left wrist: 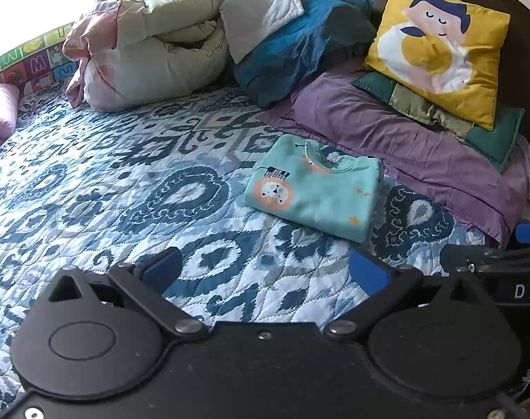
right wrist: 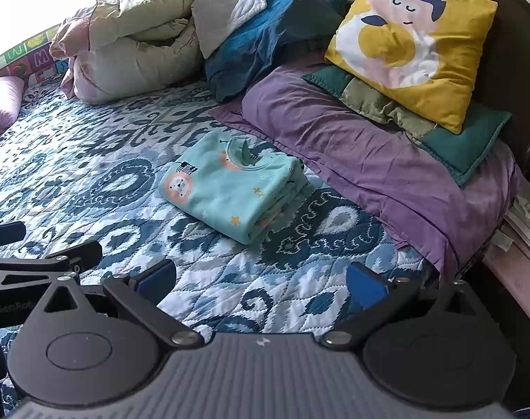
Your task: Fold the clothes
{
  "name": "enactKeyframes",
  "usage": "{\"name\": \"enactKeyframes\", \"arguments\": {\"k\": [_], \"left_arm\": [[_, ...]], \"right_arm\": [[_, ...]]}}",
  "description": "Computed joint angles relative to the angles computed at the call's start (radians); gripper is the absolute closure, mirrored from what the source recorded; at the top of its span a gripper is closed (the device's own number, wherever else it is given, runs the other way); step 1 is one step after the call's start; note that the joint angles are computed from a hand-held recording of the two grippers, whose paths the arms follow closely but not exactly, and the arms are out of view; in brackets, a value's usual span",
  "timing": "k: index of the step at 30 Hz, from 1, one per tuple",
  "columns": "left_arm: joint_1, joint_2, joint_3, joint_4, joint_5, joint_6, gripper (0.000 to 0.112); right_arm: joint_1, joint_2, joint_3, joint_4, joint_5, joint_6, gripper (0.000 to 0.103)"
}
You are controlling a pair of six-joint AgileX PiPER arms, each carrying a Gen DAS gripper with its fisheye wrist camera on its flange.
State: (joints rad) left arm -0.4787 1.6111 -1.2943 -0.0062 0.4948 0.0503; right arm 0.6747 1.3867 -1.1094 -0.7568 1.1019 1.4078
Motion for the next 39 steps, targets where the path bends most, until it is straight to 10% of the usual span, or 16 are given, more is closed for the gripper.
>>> {"name": "enactKeyframes", "arguments": {"k": [39], "left_arm": [[0.004,0.008,-0.001,-0.037,-0.001,0.026,0.01]], "right_arm": [[0.01,-0.001,0.017,0.0,-0.009,0.035,0.0]]}}
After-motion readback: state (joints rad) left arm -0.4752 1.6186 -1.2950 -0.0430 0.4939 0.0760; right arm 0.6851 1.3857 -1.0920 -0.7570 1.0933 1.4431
